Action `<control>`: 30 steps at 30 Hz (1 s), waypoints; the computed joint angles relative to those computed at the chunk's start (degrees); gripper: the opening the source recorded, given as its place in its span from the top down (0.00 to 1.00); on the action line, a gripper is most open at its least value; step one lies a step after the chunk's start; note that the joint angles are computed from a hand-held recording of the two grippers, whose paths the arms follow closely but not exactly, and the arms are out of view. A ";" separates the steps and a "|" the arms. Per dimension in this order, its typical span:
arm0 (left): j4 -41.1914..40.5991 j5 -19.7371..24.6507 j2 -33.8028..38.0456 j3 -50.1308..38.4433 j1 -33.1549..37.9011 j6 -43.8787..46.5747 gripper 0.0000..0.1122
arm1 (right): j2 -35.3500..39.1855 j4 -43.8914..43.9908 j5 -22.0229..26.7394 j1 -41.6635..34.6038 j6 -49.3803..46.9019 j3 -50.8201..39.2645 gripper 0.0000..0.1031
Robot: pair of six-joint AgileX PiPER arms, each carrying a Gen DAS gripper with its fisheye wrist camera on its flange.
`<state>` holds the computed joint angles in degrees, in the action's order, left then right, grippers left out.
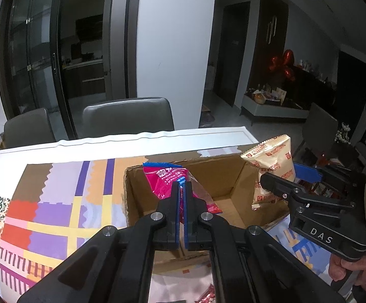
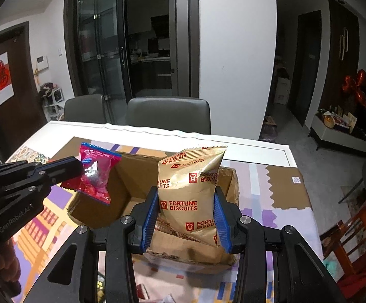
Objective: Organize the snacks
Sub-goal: 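Open both tools to drop the packets into the box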
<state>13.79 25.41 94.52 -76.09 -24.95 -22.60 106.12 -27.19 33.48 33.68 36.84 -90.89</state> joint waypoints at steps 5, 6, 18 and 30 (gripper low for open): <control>4.76 1.58 1.15 -0.69 -0.42 -4.80 0.78 | 2.01 -2.32 1.46 0.27 2.13 -1.62 0.44; 5.03 1.62 1.17 -0.54 -0.37 -5.36 0.73 | 2.29 -2.58 1.50 0.25 2.47 -1.69 0.29; 22.52 4.87 -2.57 2.59 -4.31 -23.53 0.35 | -0.48 -8.39 2.32 0.85 10.62 2.39 0.13; 31.03 12.75 -9.74 7.67 -11.73 -35.51 0.25 | -9.66 -14.21 4.55 4.51 17.53 10.93 0.13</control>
<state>44.82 38.15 84.78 -68.42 -36.68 -58.11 96.46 -41.40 38.03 38.19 54.37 -79.97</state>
